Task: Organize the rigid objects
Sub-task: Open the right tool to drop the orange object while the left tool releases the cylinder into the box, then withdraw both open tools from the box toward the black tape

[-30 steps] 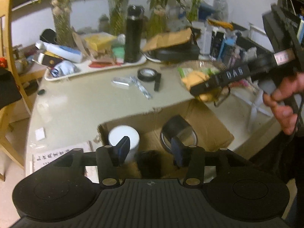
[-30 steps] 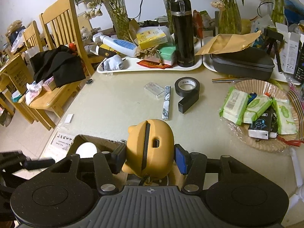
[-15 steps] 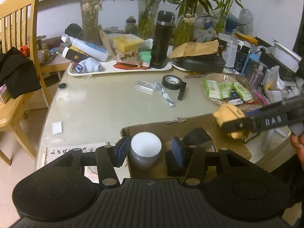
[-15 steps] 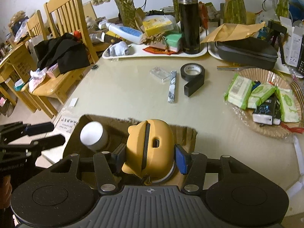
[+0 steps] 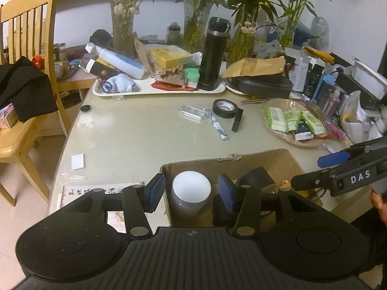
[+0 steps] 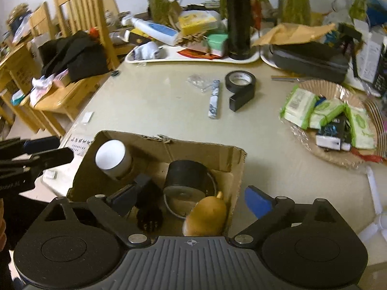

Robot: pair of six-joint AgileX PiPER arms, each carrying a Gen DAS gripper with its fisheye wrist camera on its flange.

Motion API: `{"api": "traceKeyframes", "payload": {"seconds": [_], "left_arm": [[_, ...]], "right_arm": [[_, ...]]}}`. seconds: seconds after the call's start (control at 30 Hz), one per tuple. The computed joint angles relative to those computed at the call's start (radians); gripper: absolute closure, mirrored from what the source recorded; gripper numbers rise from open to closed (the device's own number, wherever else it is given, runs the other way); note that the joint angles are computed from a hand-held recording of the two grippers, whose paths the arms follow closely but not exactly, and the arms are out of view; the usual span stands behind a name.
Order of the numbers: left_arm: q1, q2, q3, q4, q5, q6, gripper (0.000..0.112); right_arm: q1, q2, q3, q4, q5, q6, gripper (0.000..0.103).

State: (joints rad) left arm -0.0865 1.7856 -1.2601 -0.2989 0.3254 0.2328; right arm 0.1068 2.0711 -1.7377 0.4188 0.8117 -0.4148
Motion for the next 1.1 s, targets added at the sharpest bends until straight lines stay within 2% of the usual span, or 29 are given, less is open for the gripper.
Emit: {"api": "traceKeyframes", "payload": {"seconds": [0.17, 0.6, 0.73, 1.1], "left_arm": [[0.002, 0.003, -0.008, 0.031, 0.009, -0.042, 0.064], [-0.002, 0.007, -0.029, 0.124, 0.033, -0.150, 0.064], [-0.009, 0.011, -0.043, 0.184, 0.049, -0.218, 0.064], [-0.001, 0.023, -0.073, 0.110, 0.082, -0.143, 0.064]], "right_arm": [[0.005, 0.009, -0.010, -0.037, -0.009, 0.040, 0.000], [0.011, 0.000, 0.027, -0.028, -0.116, 0.067, 0.000], [0.011, 0.023, -0.017, -0.007, -0.076, 0.044, 0.000], [0.022, 0.078, -0.106, -0.088, -0.131, 0.090, 0.000]]}}
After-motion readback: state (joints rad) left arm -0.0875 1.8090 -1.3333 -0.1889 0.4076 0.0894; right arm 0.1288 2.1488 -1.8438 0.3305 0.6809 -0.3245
